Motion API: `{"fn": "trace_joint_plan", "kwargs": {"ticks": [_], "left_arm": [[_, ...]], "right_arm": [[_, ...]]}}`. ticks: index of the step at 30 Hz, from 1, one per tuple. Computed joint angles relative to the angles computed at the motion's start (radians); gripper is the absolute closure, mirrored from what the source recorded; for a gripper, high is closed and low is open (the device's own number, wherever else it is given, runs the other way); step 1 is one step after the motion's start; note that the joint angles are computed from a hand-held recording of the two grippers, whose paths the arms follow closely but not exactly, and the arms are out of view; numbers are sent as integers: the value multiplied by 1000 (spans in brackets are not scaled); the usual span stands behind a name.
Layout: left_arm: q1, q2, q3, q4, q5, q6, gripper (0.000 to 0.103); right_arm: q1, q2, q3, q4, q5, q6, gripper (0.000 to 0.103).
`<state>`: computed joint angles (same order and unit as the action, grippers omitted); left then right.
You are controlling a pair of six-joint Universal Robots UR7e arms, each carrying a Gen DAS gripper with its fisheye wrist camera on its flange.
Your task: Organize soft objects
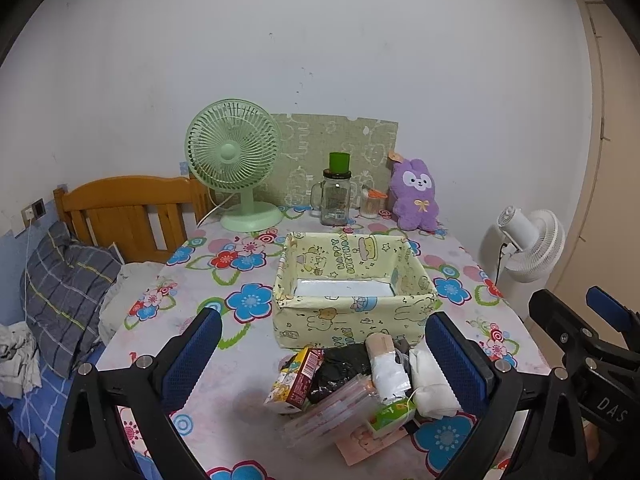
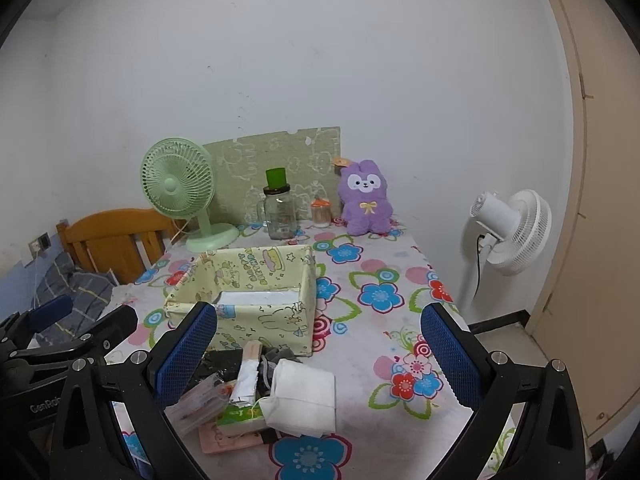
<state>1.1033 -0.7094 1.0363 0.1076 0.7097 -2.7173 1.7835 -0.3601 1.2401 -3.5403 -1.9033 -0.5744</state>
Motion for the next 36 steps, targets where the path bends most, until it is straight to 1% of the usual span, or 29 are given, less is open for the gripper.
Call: {"fn": "trace_joint_plan", "kwargs": {"ticks": [8, 19, 23, 28, 36], "left_arm": [[-1, 0, -4, 9, 8, -3, 1], [-3, -1, -9, 21, 10, -7, 2], [-3, -1, -8, 23, 10, -10, 2], [-3, 5, -22, 46, 20, -24, 3], [-5, 4, -19, 45, 24, -29, 3]], "right_arm": [[-1, -6, 4, 3, -4, 19, 0], [2, -2, 0, 1, -13, 14, 0], [-2, -13, 6, 35, 3, 38, 0], [-1, -11, 6, 18, -8, 33, 0], [1, -7, 3, 9, -19, 28, 0]]}}
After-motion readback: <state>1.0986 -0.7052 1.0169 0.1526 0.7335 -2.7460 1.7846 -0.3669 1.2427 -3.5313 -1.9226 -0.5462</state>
